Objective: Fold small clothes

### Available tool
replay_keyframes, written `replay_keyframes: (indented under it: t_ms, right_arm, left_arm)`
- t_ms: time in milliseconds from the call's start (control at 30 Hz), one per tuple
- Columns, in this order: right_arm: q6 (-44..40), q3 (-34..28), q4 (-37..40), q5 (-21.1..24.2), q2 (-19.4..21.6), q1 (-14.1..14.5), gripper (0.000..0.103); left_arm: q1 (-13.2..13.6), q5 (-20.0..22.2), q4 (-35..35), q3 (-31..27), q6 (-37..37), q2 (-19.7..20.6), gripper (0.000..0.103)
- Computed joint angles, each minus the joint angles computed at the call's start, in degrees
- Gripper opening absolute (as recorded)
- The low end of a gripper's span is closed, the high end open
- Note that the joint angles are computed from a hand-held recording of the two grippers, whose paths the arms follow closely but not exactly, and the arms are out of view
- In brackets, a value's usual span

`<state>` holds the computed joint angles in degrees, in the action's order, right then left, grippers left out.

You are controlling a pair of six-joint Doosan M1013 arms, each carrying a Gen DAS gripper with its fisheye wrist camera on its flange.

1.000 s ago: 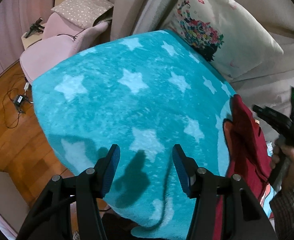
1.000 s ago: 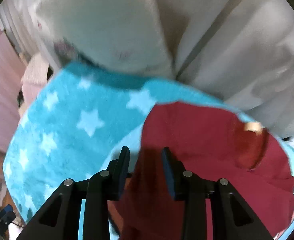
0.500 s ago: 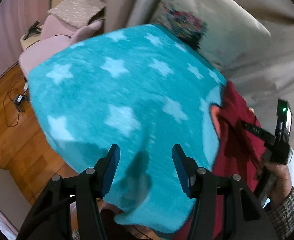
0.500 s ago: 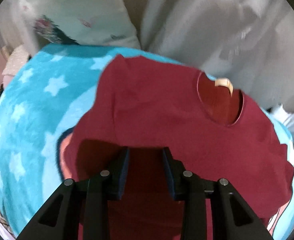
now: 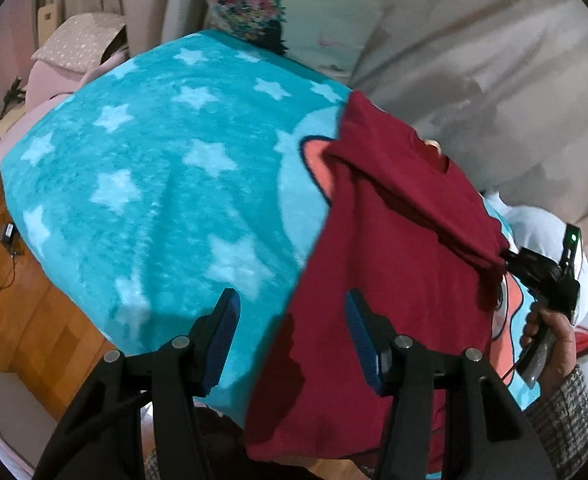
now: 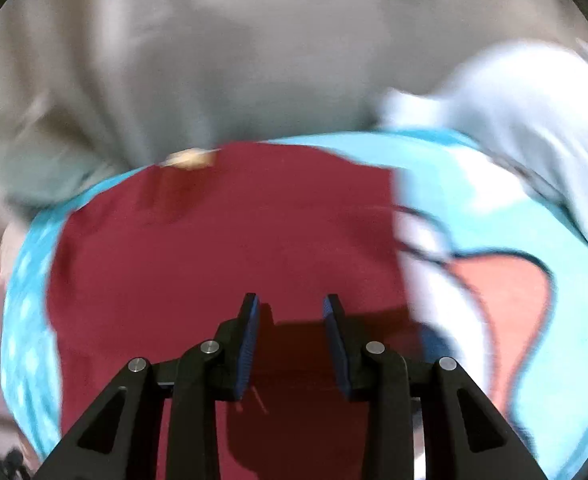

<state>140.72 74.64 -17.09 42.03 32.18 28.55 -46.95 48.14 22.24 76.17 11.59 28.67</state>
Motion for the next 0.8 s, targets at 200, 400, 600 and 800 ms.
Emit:
replay_keyframes:
  t_ms: [200,400,600,800]
  right_arm:
    - [8.45,6.13,-4.74,0.22,-4.61,-2.14,0.035]
    - [-6.24,10.31,9.55,-6.1,-7.65,-1.88,0.04]
    - [-19.02,15.64,24.38,-7.1,-9.83,-1.51,0.041]
    - [-31.62,22.27,41.05,-8.5,-12.32,-1.93,0.041]
  left_arm:
    - [-0.69,1.16,0.36,-1.82,0.16,1.2,0.053]
    - [-0.48,3.32,1.87,-2.4,-0.66,2.67,0.054]
    - [0.51,4.74,-0.46,-2.36,1.45,4.03,0.054]
    - [1.37,0.1,-4.99,0.29,3.78,3.82,0.054]
